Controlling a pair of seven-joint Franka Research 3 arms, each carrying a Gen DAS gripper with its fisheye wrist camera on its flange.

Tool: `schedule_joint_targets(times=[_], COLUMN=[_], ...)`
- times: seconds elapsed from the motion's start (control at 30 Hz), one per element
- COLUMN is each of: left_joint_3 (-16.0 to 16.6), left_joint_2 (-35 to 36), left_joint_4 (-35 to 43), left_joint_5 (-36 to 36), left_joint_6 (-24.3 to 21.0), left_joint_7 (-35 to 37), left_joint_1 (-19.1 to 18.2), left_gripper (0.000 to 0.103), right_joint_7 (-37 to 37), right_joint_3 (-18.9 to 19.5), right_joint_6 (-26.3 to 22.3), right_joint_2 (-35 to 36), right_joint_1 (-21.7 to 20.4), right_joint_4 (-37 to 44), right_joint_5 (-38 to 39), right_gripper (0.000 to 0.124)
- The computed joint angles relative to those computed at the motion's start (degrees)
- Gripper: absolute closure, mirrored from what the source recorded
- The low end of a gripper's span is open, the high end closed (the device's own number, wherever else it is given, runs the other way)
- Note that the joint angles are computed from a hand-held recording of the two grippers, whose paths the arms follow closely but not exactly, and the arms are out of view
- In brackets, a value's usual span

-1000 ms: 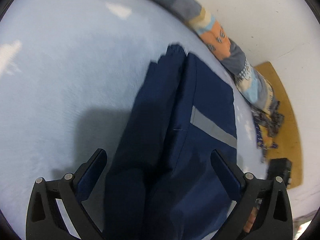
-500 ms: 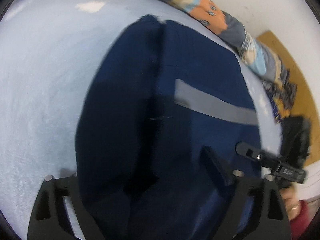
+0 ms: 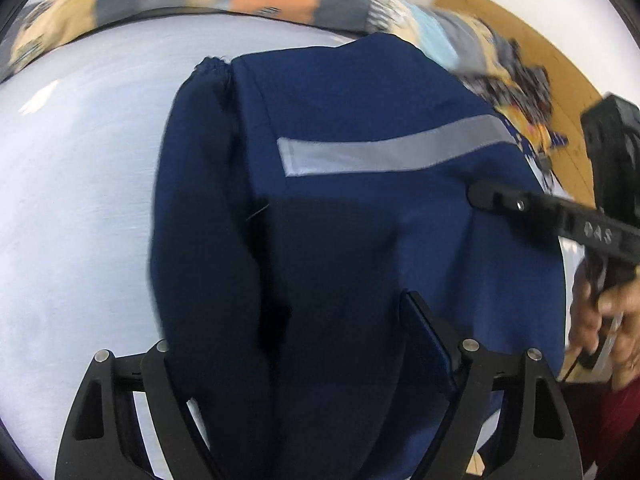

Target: Fold large clothes

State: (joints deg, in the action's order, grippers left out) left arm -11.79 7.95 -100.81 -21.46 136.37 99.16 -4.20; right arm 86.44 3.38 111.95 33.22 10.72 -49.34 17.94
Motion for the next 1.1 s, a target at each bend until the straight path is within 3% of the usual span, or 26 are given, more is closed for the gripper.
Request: schedule_joint_targets(times=[0.17,0.27,0.43,0.5,0.53,0.57,0.67,0.73,0.83,0.93,1.0,1.07,1.1], left_joint_3=[0.57,1.59,1.2,0.17,-0.05,-0.68,-1.61,-0.34,0.54,0.88,0.58,-1.02,-1.83], left_joint_2=[-1.39,-4.9,-13.64,-16.06,-17.71,-17.62,-15.03,-12.82,-13.41,-15.95,-17.86,-18.36,-18.21], left_joint_4=[-1.25,-5.14,-15.8,-19.14,-21.38,-21.62,-20.11,-19.11,-19.38,-21.75,-23.59,-23.82,-23.52], left_joint_5=[9.12,19.6,42.52,48.33,49.73,51.15,53.26,47.2,44.12,45.09,47.82,54.98,58.07], left_joint_6=[3.64,10.13,19.86,21.99,22.69,22.11,15.02,11.46,12.02,17.2,21.26,23.88,24.16], left_joint_7=[-7.23,-15.45,-31.16,-36.02,-36.55,-37.12,-36.12,-31.18,-30.83,-33.68,-37.23,-43.92,-47.05], left_joint_1=[-1.99,-3.08,-2.92,-2.18,-2.3,-2.3,-3.03,-4.38,-4.67,-4.2,-2.91,-0.44,0.44], left_gripper=[0.019,0.019,0.019,0.019,0.019,0.019,0.019,0.018,0.019,0.019,0.019,0.019,0.018], right_joint_7=[7.64,9.26,1.96,0.23,-0.79,-1.27,0.25,2.15,2.52,0.93,-1.27,-0.17,1.52], right_joint_3=[-3.02,-3.01,-0.73,-0.16,0.15,0.2,0.63,0.54,0.32,-0.11,-0.26,-0.26,-0.21], right_joint_6=[-1.76,3.25,12.89,14.93,15.48,15.9,16.63,14.29,12.01,11.35,14.27,19.28,21.31], right_joint_2=[-2.6,-7.67,-20.41,-24.78,-26.75,-28.38,-31.56,-30.84,-29.14,-29.04,-30.63,-32.2,-32.95], right_joint_1=[-1.23,-2.15,-1.59,-0.74,-0.08,0.57,3.01,3.69,4.1,3.27,2.76,3.17,3.37], right_joint_4=[-4.61,-11.07,-27.57,-33.77,-36.76,-39.32,-45.25,-46.26,-45.13,-43.74,-44.77,-46.12,-47.15], right_joint_5=[-2.49,-1.97,2.17,4.28,4.9,4.59,-1.44,-3.52,-3.43,2.33,6.59,1.94,-1.06], right_gripper=[0.066,0.065,0.062,0.071,0.085,0.092,0.094,0.094,0.094,0.094,0.087,0.054,0.05])
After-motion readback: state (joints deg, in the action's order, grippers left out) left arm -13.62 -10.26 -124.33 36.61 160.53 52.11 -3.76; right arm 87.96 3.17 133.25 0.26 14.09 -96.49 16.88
